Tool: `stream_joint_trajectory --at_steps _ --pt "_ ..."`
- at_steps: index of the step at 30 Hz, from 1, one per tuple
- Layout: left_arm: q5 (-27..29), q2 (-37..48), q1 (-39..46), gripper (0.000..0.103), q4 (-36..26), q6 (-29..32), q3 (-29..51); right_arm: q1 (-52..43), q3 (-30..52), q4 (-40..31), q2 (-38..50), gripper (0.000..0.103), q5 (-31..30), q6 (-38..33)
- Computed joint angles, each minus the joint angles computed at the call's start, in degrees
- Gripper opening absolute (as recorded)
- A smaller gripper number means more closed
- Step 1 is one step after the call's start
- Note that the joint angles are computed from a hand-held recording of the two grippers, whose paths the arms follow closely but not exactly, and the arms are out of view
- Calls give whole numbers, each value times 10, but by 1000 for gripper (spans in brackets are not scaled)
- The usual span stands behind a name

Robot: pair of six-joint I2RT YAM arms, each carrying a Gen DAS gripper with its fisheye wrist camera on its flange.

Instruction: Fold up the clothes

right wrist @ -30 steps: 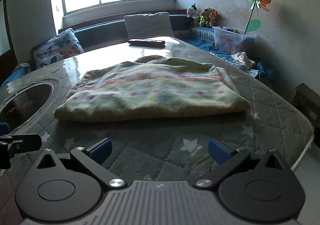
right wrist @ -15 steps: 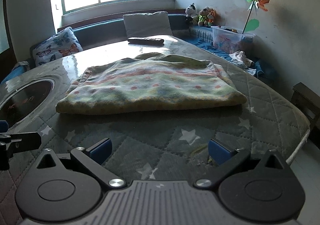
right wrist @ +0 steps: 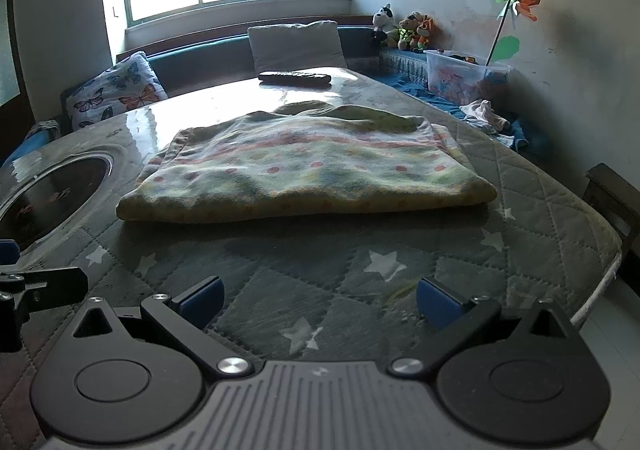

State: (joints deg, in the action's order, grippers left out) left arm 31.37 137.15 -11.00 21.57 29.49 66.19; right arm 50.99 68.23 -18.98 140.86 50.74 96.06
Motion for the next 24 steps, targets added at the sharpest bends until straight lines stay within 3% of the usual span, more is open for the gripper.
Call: stream_joint_trajectory --at_steps 24 --pt "7 -9 -2 103 11 7 -23 9 -3 -7 -3 103 7 14"
